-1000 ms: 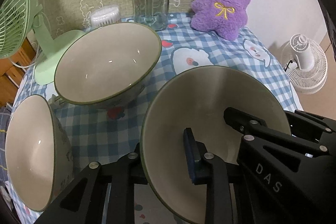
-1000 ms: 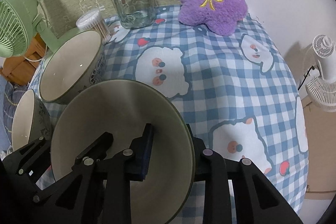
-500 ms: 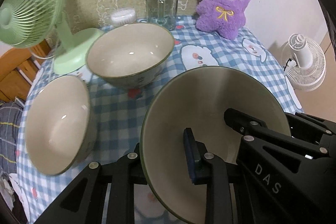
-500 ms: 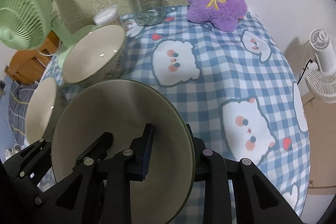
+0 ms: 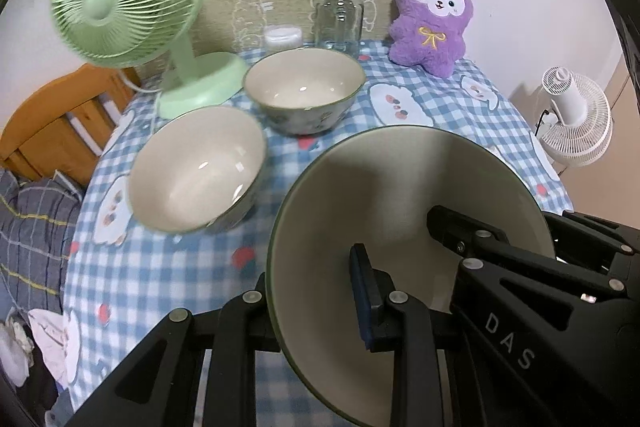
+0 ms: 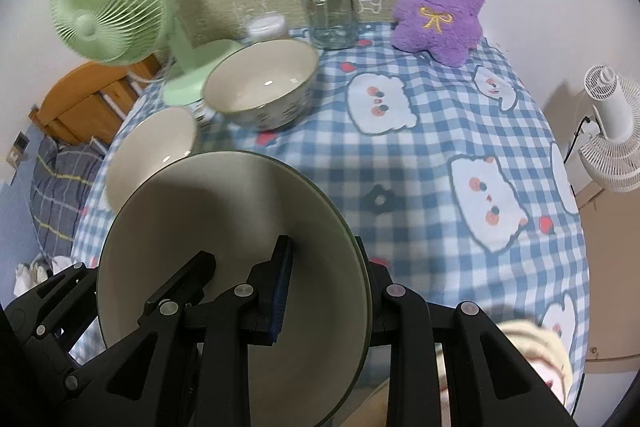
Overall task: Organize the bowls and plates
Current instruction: 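Carry the gripped large bowl with both tools toward the plate stack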
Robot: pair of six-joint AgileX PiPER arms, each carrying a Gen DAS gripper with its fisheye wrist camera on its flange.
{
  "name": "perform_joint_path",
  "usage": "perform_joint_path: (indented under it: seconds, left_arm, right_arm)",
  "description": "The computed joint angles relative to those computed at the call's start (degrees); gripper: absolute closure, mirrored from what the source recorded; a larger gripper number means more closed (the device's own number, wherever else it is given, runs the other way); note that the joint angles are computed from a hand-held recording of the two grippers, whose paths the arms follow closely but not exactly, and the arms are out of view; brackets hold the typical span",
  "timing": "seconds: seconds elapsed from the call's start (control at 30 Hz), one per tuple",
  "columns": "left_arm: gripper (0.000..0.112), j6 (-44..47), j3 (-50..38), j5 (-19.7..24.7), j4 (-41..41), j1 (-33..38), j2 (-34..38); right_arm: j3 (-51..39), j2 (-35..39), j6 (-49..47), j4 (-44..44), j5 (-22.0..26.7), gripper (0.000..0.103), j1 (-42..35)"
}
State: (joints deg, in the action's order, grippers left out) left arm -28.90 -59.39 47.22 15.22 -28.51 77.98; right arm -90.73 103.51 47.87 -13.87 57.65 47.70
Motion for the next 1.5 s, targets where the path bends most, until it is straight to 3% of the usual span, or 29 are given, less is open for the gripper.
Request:
perform_joint_path:
  seconds: [0.27,0.67,1.33,1.43,1.5]
  left_arm:
    - [0.088,0.82,8.1,2.57,0.63,0.2,-9.73]
    - [0.088,6.08,18.62,2.79,-3.03,4.09,-19.72]
    - [0.087,12.98,23.94,-2.41,-7.7,9.67,-19.63]
    - [0.071,8.77,24.42,-3.02,-3.98,6.39,-19.91]
    - [0.05,6.38,24.86,-3.07,-1.5,4.47,-20.34]
  right_arm:
    - [2.64,-1.84,8.45,-2.44,0.22,0.073,7.5]
    - [5.04,-0.55,17.63,-3.48,-0.21,0.073,15.38]
    - [4.74,3.4,16.69,-1.55,-1.47,0.07,15.84]
    - [6.29,2.72,18.13,-2.62,-3.68,0.069,15.97]
    - [8.51,1.74,17.93,-1.54,-7.01,0.063,15.43]
